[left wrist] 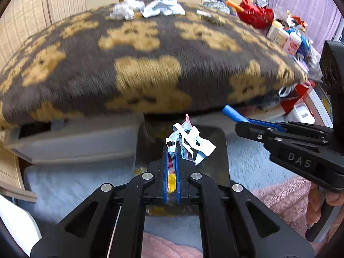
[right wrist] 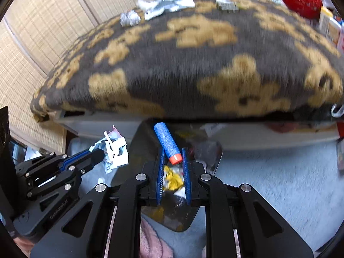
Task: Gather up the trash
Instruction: 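Carry the wrapper and dart down to the bin and open both tools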
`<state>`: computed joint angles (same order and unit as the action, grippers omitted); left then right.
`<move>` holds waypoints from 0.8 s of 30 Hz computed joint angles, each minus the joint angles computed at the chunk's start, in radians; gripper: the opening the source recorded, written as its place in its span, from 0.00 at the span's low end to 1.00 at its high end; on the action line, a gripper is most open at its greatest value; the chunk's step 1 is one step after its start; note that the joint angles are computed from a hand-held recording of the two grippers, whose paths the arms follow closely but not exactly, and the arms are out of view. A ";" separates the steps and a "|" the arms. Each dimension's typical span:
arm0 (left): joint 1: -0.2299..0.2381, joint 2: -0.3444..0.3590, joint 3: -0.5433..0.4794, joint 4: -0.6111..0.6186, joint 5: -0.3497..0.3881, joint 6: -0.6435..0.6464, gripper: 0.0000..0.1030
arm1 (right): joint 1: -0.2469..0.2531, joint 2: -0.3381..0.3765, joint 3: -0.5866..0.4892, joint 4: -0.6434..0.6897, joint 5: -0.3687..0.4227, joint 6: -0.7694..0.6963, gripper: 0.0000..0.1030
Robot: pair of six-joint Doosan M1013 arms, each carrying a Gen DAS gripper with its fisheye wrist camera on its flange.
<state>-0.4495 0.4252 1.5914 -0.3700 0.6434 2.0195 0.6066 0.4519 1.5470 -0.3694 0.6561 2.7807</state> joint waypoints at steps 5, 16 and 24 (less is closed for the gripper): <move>-0.004 0.017 0.015 0.015 0.020 -0.029 0.04 | -0.003 0.031 -0.006 0.081 0.013 -0.057 0.17; -0.006 0.042 0.005 0.040 0.054 -0.054 0.17 | -0.014 0.045 -0.010 0.147 0.012 -0.104 0.20; -0.001 0.029 0.015 0.062 0.037 -0.074 0.56 | -0.013 0.028 0.017 0.072 -0.011 0.008 0.64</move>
<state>-0.4506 0.4540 1.6067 -0.3078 0.6806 1.9455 0.5940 0.4803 1.5636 -0.2969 0.6446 2.7891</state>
